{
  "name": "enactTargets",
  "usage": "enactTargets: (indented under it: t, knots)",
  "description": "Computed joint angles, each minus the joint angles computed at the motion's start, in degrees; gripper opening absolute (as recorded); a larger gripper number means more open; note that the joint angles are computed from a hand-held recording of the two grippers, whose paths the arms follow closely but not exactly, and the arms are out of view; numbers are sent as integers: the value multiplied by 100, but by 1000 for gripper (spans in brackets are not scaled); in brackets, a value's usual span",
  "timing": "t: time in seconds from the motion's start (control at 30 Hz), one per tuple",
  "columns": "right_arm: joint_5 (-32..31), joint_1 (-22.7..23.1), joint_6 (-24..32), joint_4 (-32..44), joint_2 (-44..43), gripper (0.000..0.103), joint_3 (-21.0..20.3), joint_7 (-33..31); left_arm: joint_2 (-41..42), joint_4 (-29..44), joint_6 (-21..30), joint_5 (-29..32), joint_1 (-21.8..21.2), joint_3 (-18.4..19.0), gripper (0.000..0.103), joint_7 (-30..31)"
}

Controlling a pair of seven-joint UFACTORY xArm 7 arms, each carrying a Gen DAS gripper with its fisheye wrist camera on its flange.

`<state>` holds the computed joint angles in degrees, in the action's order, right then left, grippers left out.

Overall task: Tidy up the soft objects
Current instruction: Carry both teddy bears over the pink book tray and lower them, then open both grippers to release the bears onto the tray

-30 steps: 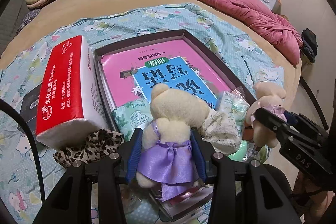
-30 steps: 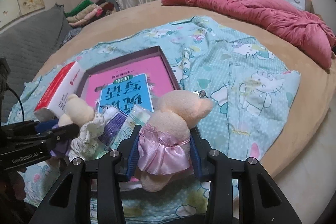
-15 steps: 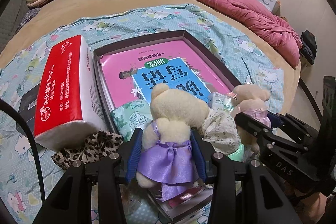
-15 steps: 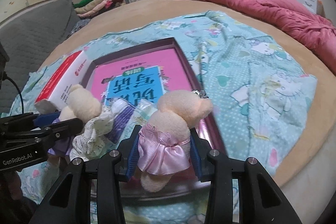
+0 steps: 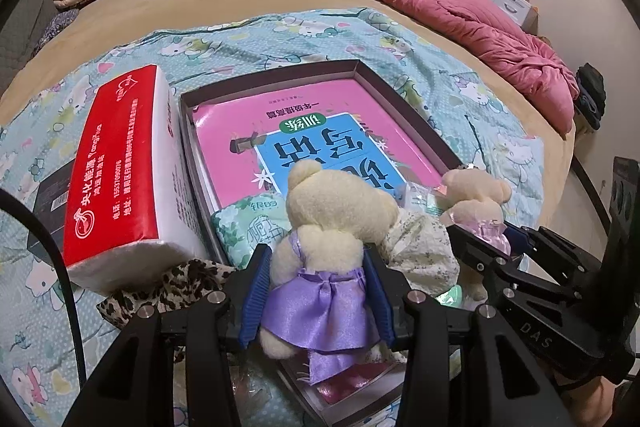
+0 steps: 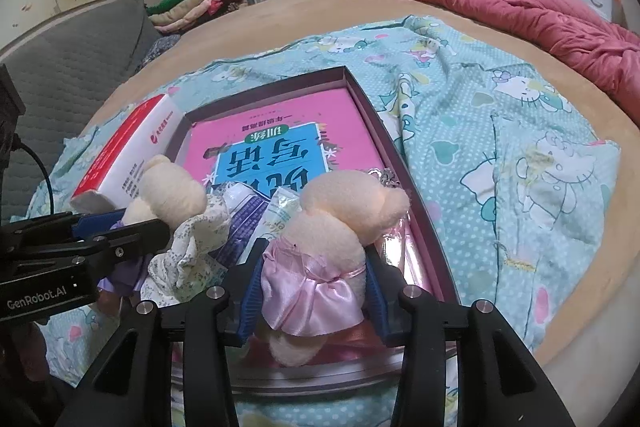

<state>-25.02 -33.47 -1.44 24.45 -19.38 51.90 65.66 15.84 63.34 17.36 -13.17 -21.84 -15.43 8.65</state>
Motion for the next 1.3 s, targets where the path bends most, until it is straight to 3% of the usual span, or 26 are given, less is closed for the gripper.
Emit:
enactTargets:
  t: [0.37,0.77,1.3]
  knots:
    - [134,-62,-71,-87,-262,53,101,0,46,59,19,-293,103,-91,48,207]
    - [531,14,-138,-276,-658,67,121,-29,74,106,58,-136,47,1,51,-2]
    - [730,201,41,-463,-913,74,-117,178,5,84,83,58,14,62,58,-184]
